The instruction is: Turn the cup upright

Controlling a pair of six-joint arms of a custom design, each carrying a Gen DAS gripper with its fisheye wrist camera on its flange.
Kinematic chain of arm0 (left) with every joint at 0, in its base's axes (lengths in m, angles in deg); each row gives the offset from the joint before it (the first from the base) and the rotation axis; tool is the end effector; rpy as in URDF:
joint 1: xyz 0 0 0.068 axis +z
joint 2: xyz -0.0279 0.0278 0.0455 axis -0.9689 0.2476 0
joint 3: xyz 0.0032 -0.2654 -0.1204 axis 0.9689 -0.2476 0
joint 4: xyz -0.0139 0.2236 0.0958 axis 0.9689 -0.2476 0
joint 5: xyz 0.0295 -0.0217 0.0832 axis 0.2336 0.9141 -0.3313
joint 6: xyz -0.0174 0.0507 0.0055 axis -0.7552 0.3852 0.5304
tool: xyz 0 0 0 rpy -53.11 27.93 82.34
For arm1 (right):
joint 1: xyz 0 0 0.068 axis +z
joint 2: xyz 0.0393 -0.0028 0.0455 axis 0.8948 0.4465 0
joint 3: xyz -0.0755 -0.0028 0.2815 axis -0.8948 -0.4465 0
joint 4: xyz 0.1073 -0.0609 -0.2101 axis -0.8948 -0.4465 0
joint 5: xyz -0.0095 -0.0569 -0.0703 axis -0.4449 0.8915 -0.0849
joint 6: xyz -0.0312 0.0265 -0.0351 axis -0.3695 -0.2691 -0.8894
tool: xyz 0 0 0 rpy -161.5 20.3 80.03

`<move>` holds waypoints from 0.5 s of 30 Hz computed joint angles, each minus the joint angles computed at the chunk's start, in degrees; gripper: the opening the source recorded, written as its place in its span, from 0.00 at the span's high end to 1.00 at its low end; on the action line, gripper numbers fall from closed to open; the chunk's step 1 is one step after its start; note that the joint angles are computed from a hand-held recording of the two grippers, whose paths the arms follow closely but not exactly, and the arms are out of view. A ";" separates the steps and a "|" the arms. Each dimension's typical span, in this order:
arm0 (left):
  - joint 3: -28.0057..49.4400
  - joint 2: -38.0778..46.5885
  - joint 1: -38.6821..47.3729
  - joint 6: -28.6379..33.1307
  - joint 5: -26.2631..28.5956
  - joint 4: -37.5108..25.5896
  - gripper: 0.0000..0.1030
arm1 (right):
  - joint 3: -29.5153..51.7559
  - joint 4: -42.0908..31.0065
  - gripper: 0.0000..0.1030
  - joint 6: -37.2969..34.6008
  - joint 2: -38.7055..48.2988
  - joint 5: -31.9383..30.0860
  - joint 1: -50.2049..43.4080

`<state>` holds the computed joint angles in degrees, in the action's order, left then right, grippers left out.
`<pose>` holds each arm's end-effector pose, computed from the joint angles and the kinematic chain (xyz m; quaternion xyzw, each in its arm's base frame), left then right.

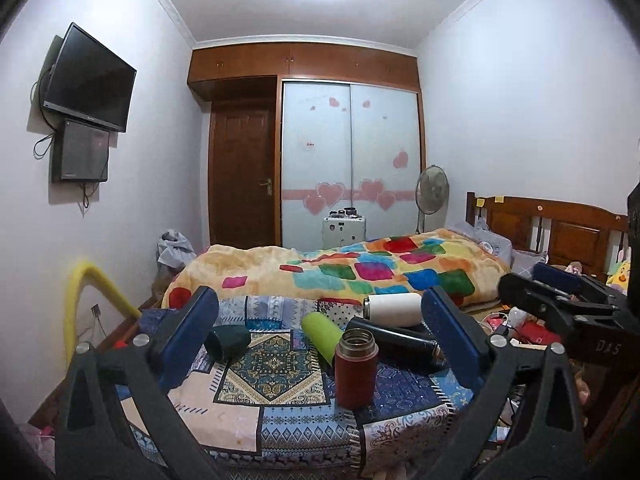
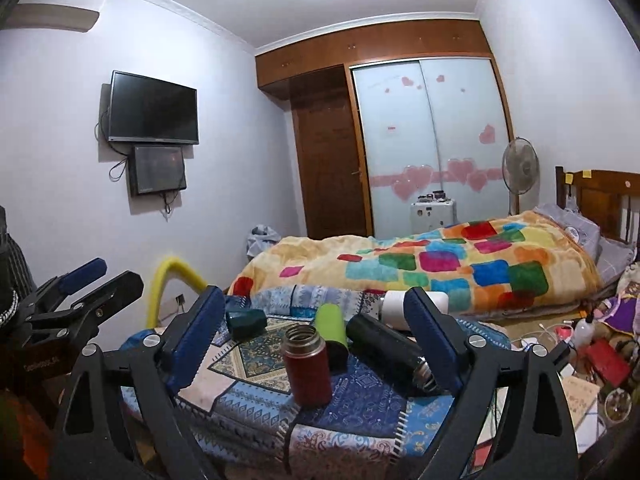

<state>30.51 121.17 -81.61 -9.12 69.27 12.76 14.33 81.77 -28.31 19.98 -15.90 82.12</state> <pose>0.2485 -0.0343 0.1672 0.1252 0.7387 -0.1139 0.6524 0.2635 0.0817 0.1525 0.0068 0.7595 0.0920 0.6439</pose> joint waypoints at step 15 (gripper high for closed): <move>-1.61 2.12 -1.22 -0.09 -1.94 4.08 0.00 | -4.00 5.83 0.00 -2.73 0.74 7.47 3.74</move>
<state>28.90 123.30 -82.84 -9.22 67.33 16.84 10.33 87.61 -31.04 20.72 -8.42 85.86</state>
